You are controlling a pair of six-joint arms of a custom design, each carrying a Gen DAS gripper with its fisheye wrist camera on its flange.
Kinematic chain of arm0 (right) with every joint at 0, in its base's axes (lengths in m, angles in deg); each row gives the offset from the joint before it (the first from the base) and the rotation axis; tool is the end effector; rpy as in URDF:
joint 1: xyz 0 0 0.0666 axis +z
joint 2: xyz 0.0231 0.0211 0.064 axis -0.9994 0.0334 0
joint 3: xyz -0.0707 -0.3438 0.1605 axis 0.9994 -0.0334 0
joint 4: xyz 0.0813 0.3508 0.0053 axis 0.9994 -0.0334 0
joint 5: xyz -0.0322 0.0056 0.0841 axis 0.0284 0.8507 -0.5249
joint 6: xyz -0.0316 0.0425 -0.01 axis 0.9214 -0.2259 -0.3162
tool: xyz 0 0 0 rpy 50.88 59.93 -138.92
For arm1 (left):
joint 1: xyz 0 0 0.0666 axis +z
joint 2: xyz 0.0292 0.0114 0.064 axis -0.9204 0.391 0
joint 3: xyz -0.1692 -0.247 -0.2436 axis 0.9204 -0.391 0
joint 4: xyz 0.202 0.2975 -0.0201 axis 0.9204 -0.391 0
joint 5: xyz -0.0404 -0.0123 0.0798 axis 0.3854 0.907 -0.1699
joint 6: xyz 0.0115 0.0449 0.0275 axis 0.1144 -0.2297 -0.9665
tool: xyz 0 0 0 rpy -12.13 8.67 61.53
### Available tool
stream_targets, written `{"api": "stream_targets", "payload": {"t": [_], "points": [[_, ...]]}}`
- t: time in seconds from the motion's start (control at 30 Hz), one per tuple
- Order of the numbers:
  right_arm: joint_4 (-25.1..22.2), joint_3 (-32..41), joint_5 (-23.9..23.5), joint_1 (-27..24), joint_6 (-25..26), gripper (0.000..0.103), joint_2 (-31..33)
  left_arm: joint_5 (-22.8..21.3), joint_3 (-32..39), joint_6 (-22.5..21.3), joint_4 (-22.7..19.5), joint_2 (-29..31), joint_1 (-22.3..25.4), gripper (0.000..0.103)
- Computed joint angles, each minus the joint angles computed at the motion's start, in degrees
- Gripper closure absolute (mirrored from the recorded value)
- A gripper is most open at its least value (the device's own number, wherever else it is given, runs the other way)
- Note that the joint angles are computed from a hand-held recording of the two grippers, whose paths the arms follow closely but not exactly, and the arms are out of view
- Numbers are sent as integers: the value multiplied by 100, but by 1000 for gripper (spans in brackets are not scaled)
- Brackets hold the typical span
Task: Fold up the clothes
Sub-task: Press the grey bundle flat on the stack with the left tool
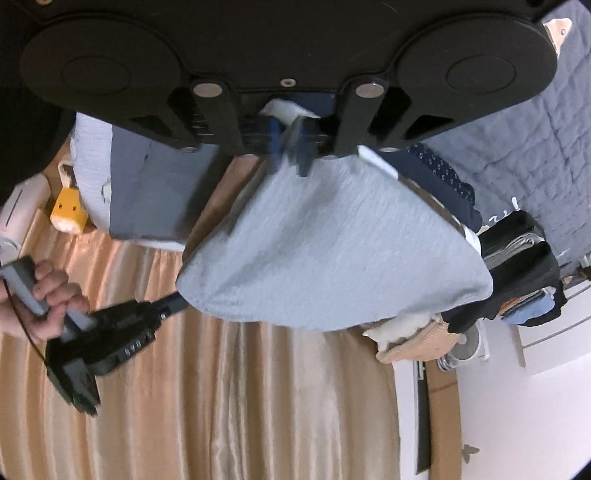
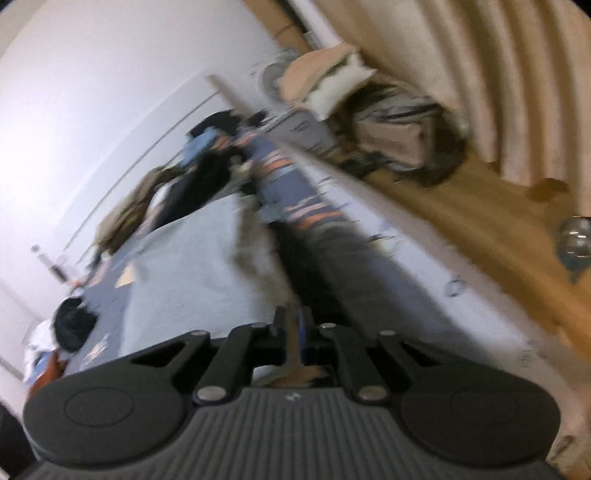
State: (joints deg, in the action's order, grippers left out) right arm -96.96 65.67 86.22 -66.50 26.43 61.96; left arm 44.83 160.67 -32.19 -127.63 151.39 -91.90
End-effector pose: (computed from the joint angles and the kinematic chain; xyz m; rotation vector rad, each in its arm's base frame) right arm 0.4146 0.1518 0.4777 0.7809 2.0320 0.4229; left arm 0.5318 -0.2693 0.4579 1.2229 1.8027 -0.6339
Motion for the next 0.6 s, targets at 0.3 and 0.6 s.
{"api": "stream_targets", "payload": {"t": [0.3, 0.6], "points": [[393, 192, -259, 246, 676, 77, 36, -142, 740, 727, -528, 495, -160, 48], [25, 231, -795, 107, 333, 70, 407, -90, 951, 786, -1307, 587, 46, 47]]}}
